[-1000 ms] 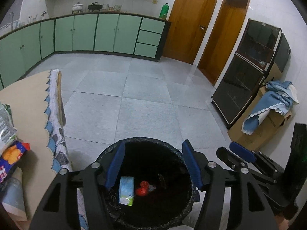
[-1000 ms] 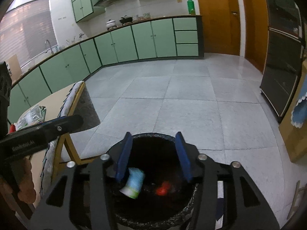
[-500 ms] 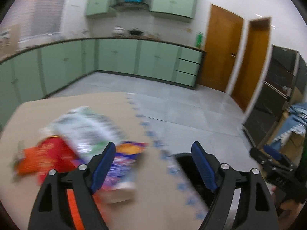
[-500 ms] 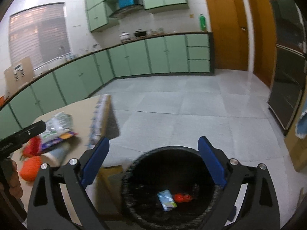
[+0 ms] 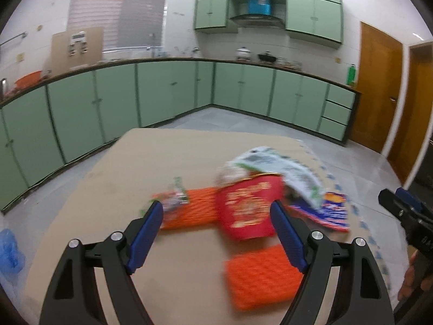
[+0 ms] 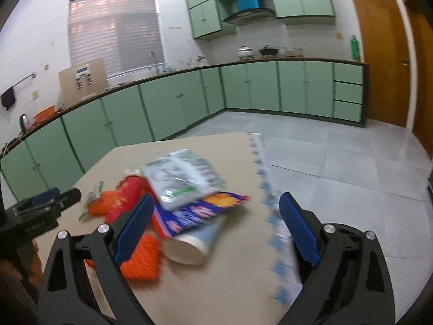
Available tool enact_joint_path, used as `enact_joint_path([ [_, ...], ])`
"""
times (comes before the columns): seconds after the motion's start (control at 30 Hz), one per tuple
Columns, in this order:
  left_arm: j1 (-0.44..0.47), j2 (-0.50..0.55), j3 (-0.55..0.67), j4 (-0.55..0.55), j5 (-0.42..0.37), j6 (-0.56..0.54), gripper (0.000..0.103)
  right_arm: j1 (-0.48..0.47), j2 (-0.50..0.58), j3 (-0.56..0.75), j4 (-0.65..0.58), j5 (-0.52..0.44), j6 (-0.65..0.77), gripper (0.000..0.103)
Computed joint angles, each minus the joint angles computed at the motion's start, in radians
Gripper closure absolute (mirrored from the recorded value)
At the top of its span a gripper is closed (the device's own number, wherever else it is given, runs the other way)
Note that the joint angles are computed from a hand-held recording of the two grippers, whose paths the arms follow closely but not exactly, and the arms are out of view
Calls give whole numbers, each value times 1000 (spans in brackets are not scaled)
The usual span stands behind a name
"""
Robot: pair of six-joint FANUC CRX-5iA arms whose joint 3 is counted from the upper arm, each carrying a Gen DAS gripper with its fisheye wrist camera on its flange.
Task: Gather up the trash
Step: 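Return to the table and grasp the red paper cup with the right tool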
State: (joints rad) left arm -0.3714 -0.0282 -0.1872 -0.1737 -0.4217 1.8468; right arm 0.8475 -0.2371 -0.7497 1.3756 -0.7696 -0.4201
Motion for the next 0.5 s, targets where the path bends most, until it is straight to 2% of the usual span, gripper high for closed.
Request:
enact_joint_path([
  [0.1, 27, -9, -6, -64, -14, 57, 23, -30, 58, 46, 44, 69, -9, 12],
  [0.2, 62, 3, -6, -55, -29, 47, 23, -43, 115, 98, 46, 120, 18, 20],
  [0.37, 105, 2, -32, -43, -22, 36, 23, -42, 210, 191, -59, 204, 114, 30],
  [0.43, 113, 9, -30, -33, -19, 27, 23, -39, 240, 220, -96, 219, 140, 36],
  [0.5, 127, 9, -41, -5, -8, 3, 23, -31, 264, 240, -124, 227, 154, 38],
])
